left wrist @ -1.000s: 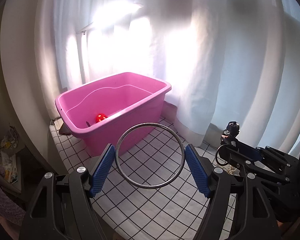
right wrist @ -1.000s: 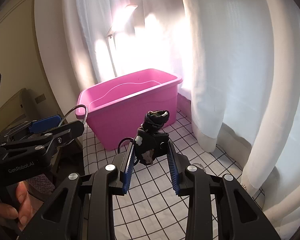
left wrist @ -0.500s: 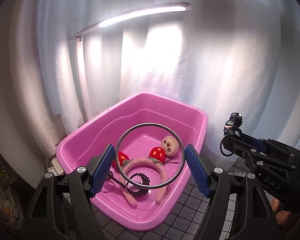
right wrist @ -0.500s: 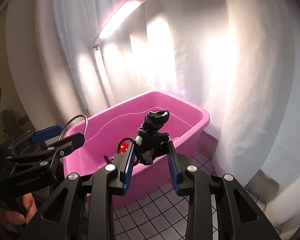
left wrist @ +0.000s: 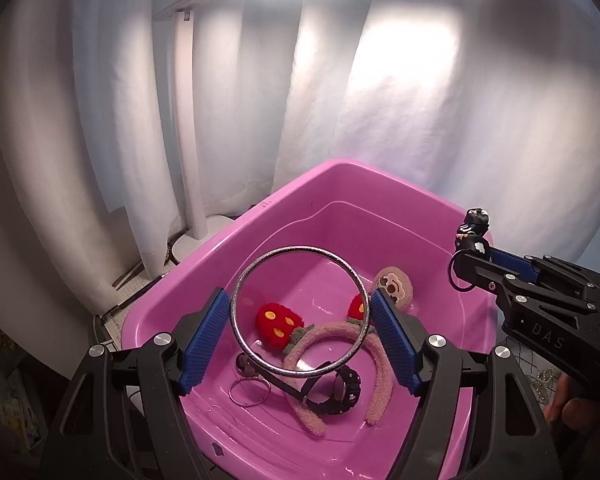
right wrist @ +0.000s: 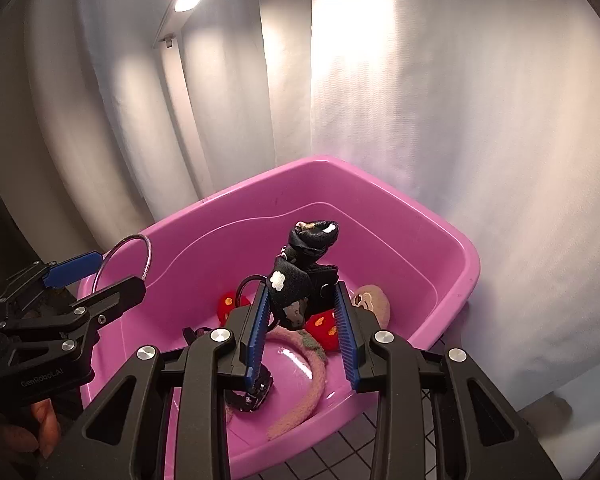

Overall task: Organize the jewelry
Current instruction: 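Open both tools to drop the bangle and charm into the tub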

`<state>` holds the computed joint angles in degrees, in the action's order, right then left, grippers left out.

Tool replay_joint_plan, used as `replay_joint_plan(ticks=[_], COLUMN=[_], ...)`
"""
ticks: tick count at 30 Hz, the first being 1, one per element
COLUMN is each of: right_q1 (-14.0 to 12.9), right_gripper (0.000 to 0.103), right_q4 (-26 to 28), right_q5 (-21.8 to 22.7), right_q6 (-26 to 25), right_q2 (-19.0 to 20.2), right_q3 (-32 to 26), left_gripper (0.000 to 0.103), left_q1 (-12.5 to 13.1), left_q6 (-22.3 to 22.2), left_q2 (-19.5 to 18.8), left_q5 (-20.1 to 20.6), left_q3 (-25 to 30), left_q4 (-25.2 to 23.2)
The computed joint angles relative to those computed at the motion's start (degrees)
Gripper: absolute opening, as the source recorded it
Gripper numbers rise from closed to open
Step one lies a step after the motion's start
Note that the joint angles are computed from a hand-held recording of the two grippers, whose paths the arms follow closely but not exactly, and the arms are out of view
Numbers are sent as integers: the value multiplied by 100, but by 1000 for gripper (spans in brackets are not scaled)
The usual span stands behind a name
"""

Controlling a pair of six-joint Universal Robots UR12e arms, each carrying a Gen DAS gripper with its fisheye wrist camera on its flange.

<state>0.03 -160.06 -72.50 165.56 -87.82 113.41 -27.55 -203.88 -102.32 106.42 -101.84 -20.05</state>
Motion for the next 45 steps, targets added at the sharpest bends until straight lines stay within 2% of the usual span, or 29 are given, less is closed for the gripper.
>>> replay_joint_plan(ticks=[4, 11, 24, 26, 27, 28, 31, 45], right_q1=[108, 207, 302, 340, 360, 376, 388, 341], right_gripper=[31, 31, 31, 37, 58, 70, 71, 71], right_q4=[382, 806, 876, 879, 854, 830, 734, 742], right_q5=[-281, -674, -1064, -1182, -1244, -1285, -1330, -1255], right_q6=[-11, 21, -29, -51, -55, -47, -60, -18], right_q2=[171, 380, 609, 639, 646, 649, 629, 582], right_q3=[-192, -400, -557, -588, -591, -590, -551, -519], left_gripper=[71, 71, 72, 72, 72, 74, 83, 83], left_q1=[102, 181, 241, 251, 259, 268, 275, 253], left_q6=[-73, -117, -182, -223, -252, -282, -361, -437], left_q2=[-65, -164, -253, -251, -253, -251, -242, -245], left_q5=[-253, -451, -542, -574, -592, -614, -604, -500], left_q3=[86, 232, 400, 426, 439, 442, 437, 459], left_q4=[-346, -817, -1324, -1428, -1485, -1524, -1533, -1631])
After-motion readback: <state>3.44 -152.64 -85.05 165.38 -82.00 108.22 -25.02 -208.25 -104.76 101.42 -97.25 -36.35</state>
